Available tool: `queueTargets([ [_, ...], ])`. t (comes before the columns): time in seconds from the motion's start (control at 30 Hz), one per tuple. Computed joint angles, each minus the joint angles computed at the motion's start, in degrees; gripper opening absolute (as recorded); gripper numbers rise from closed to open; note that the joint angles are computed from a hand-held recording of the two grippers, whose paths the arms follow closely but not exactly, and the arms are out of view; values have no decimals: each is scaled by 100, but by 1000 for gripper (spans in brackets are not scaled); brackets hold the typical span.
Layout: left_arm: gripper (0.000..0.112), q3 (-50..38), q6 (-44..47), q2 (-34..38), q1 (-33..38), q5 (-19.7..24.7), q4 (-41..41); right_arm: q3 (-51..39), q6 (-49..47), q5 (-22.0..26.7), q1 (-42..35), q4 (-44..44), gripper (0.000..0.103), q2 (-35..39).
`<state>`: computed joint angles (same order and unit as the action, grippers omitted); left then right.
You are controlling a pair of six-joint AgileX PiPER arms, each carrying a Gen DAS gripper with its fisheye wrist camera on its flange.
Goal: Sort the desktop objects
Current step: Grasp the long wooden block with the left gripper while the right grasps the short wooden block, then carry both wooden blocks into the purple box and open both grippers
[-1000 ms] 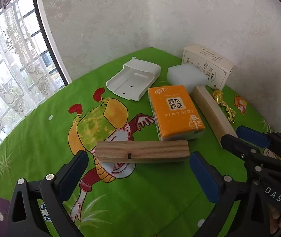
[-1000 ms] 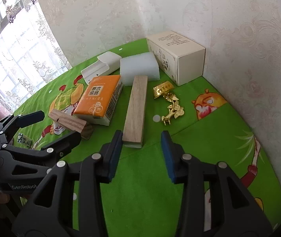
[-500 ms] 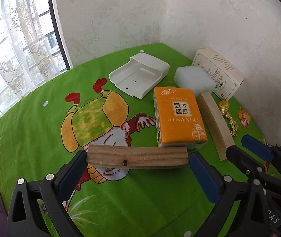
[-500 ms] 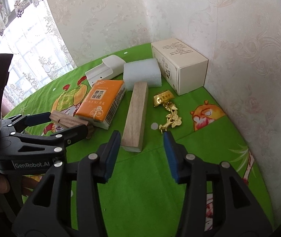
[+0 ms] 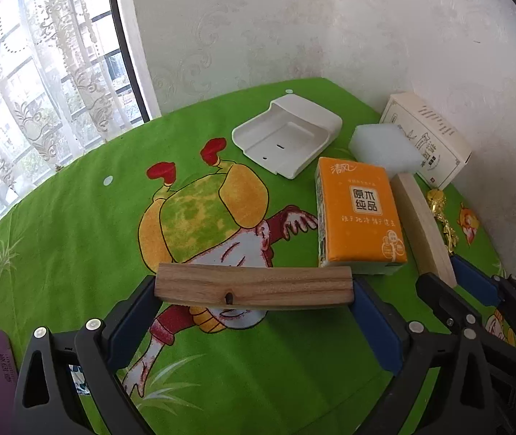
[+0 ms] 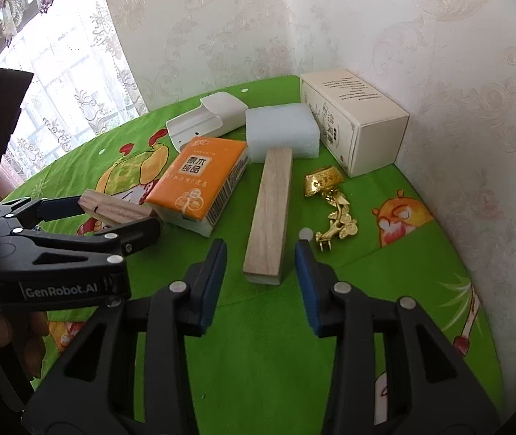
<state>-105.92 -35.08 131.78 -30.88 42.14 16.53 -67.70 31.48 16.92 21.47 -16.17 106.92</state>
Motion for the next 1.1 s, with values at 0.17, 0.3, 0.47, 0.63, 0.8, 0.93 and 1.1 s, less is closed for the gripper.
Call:
queueTargets([
  [0.17, 101, 430, -379, -324, -47, -177, 275, 18, 57, -71, -46, 2, 24, 28],
  [0.3, 101, 678, -637, -537, -100, -282, 458, 145, 173, -204, -58, -114, 22, -30],
  [0.47, 101, 908, -916, -692, -170, -427, 678, 409, 340, -349, -78, -234, 22, -216],
  [0.63, 101, 1334, -1199, -1007, -291, -614, 899, 775, 733, -484, -49, -563, 21, -600],
  [0.8, 101, 1885, -1650, -1478, -439, -814, 1272, 1091, 1085, -511, 8, -878, 21, -1082],
  [0.93, 101, 2328, -2118, -1916, -541, -915, 1724, 1194, 1402, -443, 211, -1135, 21, -1427],
  [1.1, 101, 2992, -2863, -2595, -641, -970, 2390, 1259, 1781, -345, 607, -1414, 22, -1805],
])
